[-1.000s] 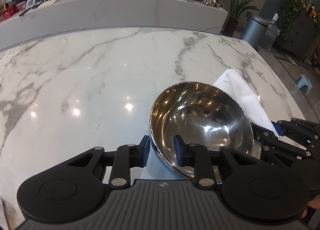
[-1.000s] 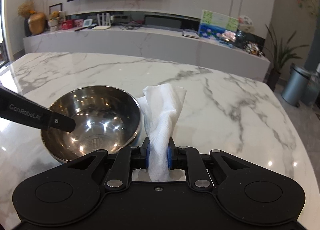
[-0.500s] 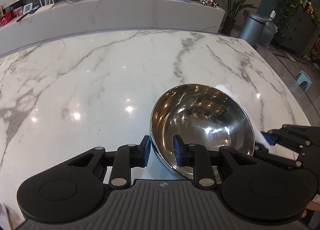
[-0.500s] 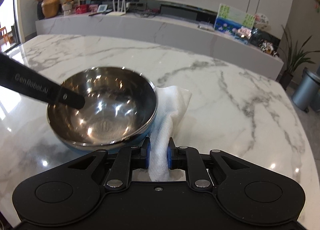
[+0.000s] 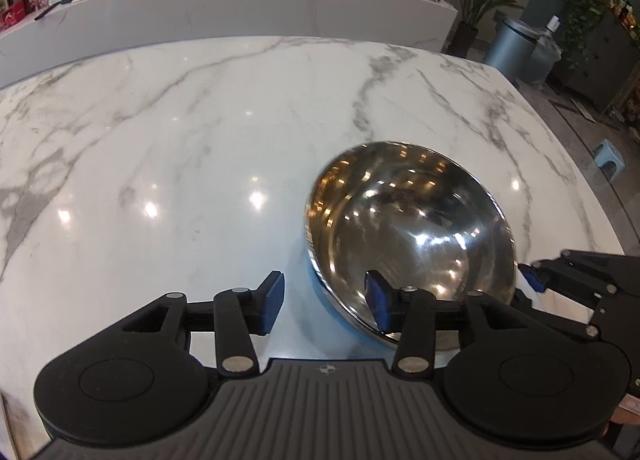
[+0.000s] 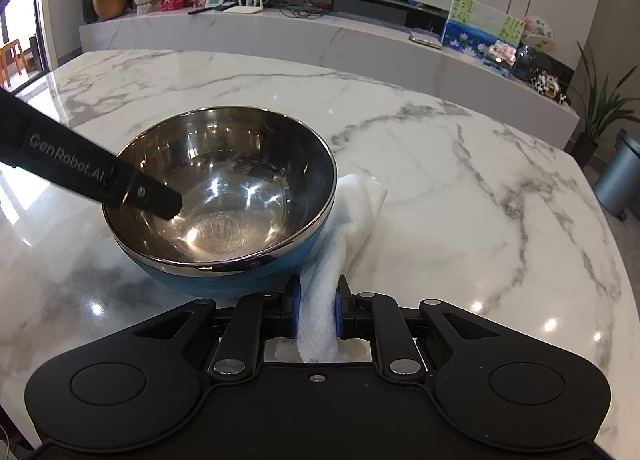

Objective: Clean bowl
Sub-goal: 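Set the bowl upright on the table with the left tool while the right tool holds the cloth beside it, then hold the bowl rim with the left tool while the right tool wipes the blue outer wall with the cloth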

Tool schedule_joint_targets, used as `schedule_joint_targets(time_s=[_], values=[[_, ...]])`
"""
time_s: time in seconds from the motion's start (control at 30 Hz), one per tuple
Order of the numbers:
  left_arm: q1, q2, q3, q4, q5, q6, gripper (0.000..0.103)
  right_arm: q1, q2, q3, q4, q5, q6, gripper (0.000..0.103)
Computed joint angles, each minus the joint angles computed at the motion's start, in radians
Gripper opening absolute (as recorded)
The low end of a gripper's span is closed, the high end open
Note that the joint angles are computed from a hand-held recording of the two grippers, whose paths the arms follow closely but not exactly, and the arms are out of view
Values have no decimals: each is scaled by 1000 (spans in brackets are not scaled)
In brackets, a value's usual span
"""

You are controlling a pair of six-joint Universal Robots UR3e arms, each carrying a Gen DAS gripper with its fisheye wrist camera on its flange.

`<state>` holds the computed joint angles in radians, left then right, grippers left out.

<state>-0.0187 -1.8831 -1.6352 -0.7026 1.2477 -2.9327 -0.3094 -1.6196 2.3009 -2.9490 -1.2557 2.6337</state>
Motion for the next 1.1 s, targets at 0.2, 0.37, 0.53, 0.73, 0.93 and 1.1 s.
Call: schedule_joint_targets(time_s=[0.2, 0.37, 0.53, 0.73, 0.93, 1.1], values=[[-6, 6, -1, 12, 2, 16, 27, 0, -9, 2, 3, 0, -2, 13], [-15, -11, 9, 57, 36, 19, 15, -21, -31, 4, -2, 16, 1, 13], [-20, -27, 20, 100, 54, -1, 10, -57, -82, 19, 4, 58, -5, 13], [-28, -34, 33, 82, 72, -27, 17, -55, -93, 28, 24, 65, -36, 13], [-15, -25, 46, 14, 70, -58, 45, -18, -62, 15, 46, 37, -54, 13], [1, -10, 61, -74, 48, -43, 46, 18, -24, -1, 54, 0, -61, 13]])
